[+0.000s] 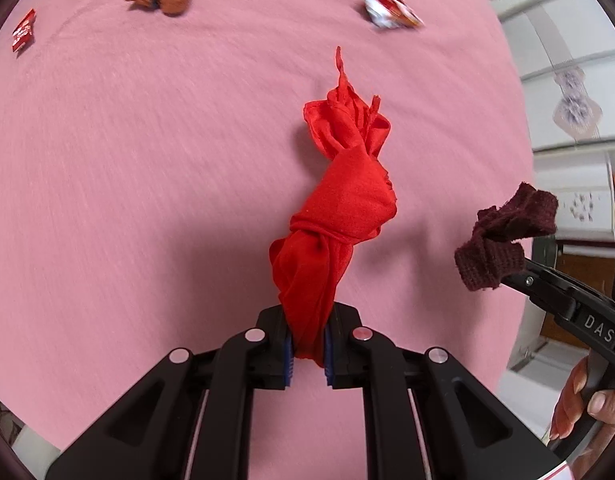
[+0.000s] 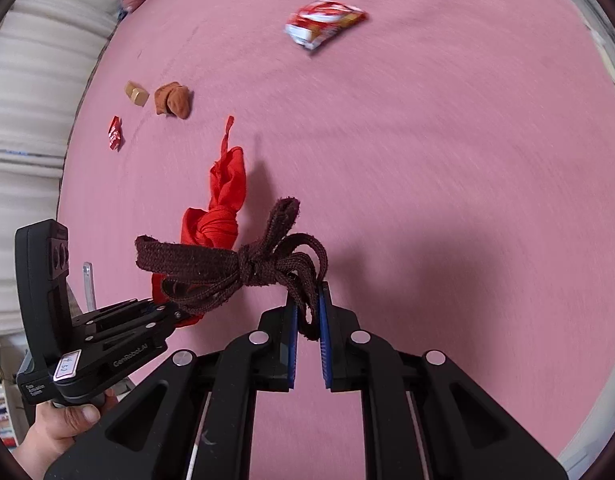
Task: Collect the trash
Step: 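Carry the red pouch and brown scarf over the bin and release both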
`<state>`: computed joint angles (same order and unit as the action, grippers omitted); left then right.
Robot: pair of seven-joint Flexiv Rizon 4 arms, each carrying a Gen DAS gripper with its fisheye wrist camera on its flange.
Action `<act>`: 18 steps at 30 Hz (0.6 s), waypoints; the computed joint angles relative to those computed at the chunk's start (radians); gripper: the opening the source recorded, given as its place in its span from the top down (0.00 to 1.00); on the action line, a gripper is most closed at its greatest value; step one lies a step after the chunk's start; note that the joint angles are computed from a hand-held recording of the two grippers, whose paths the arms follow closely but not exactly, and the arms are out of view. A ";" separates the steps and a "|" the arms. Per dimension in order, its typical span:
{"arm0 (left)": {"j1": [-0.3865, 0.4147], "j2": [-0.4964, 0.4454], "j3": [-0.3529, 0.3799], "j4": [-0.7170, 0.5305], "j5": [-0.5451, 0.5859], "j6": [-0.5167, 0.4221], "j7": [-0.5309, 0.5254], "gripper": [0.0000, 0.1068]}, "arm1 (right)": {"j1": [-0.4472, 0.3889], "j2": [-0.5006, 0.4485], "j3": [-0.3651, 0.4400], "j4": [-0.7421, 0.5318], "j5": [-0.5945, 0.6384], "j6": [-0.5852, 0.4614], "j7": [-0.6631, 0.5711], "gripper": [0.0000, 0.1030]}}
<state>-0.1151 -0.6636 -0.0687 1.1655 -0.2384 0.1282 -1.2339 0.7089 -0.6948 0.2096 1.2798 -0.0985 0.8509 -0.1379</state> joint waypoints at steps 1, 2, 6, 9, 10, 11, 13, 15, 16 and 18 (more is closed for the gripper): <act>-0.003 0.010 -0.003 0.009 -0.002 -0.006 0.001 0.90 | 0.018 0.037 -0.013 0.057 -0.006 0.024 0.044 0.91; -0.005 0.036 -0.006 0.042 -0.007 -0.006 0.009 0.90 | 0.032 0.071 -0.021 0.107 -0.014 0.042 0.085 0.91; -0.018 0.100 -0.017 0.116 -0.015 -0.007 0.050 0.90 | 0.076 0.189 -0.036 0.283 -0.075 0.097 0.258 0.91; -0.045 0.145 -0.030 0.162 -0.017 -0.016 0.082 0.90 | 0.099 0.272 -0.033 0.402 -0.141 0.111 0.396 0.91; -0.055 0.172 -0.033 0.196 -0.019 -0.012 0.096 0.90 | 0.108 0.310 -0.030 0.451 -0.166 0.111 0.449 0.91; -0.066 0.186 -0.037 0.213 -0.019 -0.012 0.107 0.90 | 0.108 0.328 -0.022 0.476 -0.185 0.108 0.485 0.91; -0.091 0.233 -0.045 0.280 -0.022 0.006 0.135 0.90 | 0.109 0.379 -0.004 0.541 -0.222 0.101 0.568 0.91; -0.123 0.244 -0.060 0.294 -0.022 0.008 0.145 0.90 | 0.108 0.438 0.018 0.615 -0.260 0.101 0.660 0.91; -0.137 0.264 -0.064 0.321 -0.024 0.014 0.154 0.90 | 0.104 0.472 0.033 0.656 -0.275 0.097 0.703 0.91; -0.163 0.297 -0.073 0.361 -0.030 0.016 0.165 0.90 | 0.090 0.530 0.066 0.721 -0.297 0.085 0.769 0.91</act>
